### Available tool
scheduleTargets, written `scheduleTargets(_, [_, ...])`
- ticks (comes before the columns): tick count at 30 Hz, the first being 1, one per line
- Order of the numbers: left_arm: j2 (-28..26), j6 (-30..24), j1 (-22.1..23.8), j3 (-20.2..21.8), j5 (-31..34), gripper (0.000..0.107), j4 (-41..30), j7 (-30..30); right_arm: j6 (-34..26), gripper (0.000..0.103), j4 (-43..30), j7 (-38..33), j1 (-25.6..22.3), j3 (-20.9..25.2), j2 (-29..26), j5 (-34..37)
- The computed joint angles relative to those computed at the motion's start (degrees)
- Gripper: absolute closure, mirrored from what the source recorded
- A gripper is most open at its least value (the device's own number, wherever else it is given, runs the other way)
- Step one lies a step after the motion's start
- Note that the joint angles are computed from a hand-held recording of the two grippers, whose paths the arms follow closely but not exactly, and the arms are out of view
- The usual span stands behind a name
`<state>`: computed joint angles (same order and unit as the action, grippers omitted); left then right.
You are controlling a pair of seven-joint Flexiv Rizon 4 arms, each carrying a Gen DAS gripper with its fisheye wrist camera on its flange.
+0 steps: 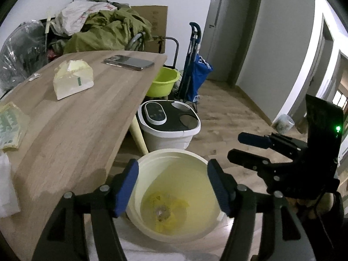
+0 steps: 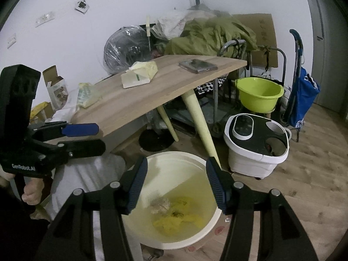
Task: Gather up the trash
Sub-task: 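Open both tools to drop the bag and wrapper into the bucket, then move both tools back over the table toward the mask and box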
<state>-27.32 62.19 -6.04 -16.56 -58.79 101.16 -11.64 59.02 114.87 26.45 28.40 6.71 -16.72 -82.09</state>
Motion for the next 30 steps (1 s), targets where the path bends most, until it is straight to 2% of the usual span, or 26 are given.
scheduleTargets(16, [2.30, 3.78, 1.68, 1.52, -12.17, 0.040, 1.47, 5.84, 3.56, 0.049, -9.81, -9.04, 2.42, -2.79, -6.42, 2.16])
scheduleTargets(30, [3.14, 5.72, 2.36, 4.05, -17.60, 0.040, 1.67, 6.71, 8.74, 0.049, -19.60, -19.25, 6.08, -6.61, -12.94, 7.31])
